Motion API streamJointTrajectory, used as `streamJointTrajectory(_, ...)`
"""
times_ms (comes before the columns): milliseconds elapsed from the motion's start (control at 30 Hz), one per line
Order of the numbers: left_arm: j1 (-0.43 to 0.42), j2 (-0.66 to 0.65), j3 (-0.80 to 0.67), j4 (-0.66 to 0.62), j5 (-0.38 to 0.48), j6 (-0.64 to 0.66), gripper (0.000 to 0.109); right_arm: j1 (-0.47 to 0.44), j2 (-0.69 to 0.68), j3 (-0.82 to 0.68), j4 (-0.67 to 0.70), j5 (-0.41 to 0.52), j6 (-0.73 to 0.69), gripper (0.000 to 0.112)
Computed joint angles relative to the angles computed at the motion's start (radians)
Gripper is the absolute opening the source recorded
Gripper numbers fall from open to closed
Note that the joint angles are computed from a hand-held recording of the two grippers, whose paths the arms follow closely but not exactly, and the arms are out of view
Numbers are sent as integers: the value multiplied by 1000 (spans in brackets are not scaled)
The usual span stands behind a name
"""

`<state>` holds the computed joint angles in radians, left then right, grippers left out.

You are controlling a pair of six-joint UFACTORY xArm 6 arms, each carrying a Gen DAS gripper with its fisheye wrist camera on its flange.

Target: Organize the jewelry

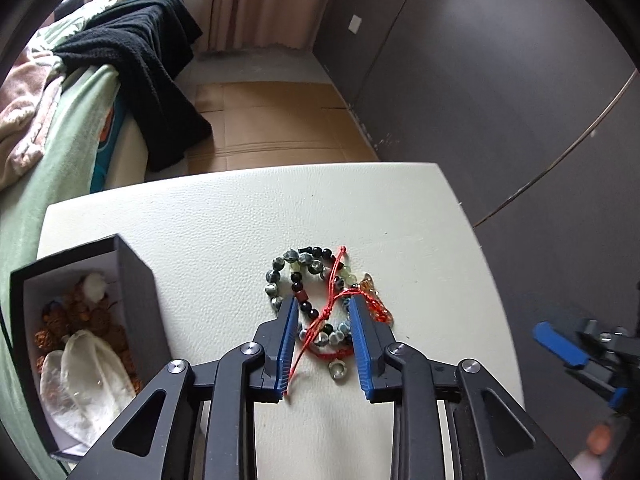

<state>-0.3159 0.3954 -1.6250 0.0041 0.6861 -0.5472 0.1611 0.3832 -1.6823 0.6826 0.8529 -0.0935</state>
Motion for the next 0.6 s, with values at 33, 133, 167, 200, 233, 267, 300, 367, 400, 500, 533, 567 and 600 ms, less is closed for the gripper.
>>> streamJointTrajectory(33,-1,13,-17,8,11,-2,27,-3,1,-2,3,2,-3,62)
streamJointTrajectory(133,-10,43,-48,34,44,-2,21,-7,0,-2,9,6,-8,62)
streamJointTrajectory(167,-13,51,-57,44,55,-6,21,-6,-2,1,10,5,-9,62)
streamJointTrajectory(200,-16,61,-69,56,74,-9,21,-7,-2,2,11,6,-8,62)
streamJointTrajectory(233,-18,62,-69,58,83,-7,21,-7,-2,3,11,5,-6,62)
streamJointTrajectory(267,-22,66,-72,60,82,-4,21,-6,-1,1,10,4,-5,62)
streamJointTrajectory(300,-27,66,-70,75,82,-3,21,-5,2,-2,4,4,0,62)
streamJointTrajectory(367,-37,67,-73,111,88,-7,21,1,7,-7,-9,1,7,62)
streamJointTrajectory(400,-38,63,-64,116,79,-9,17,0,10,-12,-11,3,6,62)
streamJointTrajectory(500,-36,54,-46,98,63,1,1,5,10,-12,-8,4,2,62)
streamJointTrajectory(533,-35,49,-41,92,61,2,0,6,9,-12,-7,5,1,62)
streamJointTrajectory(567,-33,40,-29,82,52,2,0,6,9,-13,-7,6,0,62)
streamJointTrajectory(600,-31,27,-12,69,33,5,0,6,12,-16,-7,7,0,62)
